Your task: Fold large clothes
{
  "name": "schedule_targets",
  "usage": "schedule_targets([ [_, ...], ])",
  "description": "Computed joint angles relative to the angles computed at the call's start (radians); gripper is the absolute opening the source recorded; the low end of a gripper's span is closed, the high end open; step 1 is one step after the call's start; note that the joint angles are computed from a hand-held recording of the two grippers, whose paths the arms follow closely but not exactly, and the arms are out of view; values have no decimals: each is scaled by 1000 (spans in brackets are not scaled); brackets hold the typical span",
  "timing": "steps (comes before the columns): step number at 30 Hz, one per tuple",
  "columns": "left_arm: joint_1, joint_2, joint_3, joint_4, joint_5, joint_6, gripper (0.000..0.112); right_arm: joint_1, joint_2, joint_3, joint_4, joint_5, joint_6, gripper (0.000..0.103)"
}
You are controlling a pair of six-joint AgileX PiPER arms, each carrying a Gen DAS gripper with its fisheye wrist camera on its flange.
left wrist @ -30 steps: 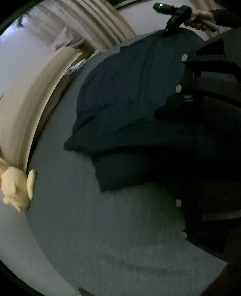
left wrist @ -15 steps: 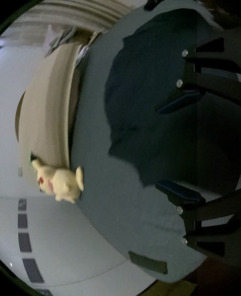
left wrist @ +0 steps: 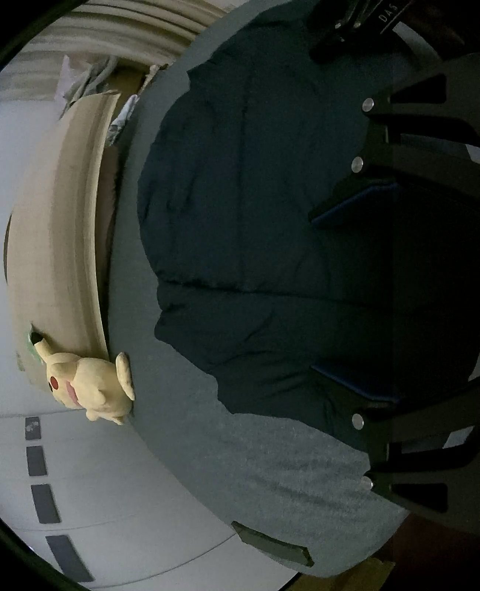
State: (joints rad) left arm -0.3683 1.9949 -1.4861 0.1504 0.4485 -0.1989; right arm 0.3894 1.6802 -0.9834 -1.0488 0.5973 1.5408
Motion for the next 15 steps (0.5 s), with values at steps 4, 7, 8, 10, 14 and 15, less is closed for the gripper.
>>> schedule_targets([
  [4,10,0,10,-41,-11,40,79,-4,6,-13,29,1,-40,97],
  [7,17,-7,35,-73,-35,73,80,-20,0,-14,61,-19,-79,98],
  [8,18,-7,38,-77,-37,78,80,-22,-1,-13,63,-22,-83,98],
  [10,19,-7,40,-82,-39,80,81,-29,-1,-12,70,-28,-93,99],
  [14,23,-4,56,-111,-60,105,81,-36,0,-1,70,-45,-84,100],
  [15,26,-4,59,-127,-63,119,81,-37,2,3,62,-50,-74,100],
])
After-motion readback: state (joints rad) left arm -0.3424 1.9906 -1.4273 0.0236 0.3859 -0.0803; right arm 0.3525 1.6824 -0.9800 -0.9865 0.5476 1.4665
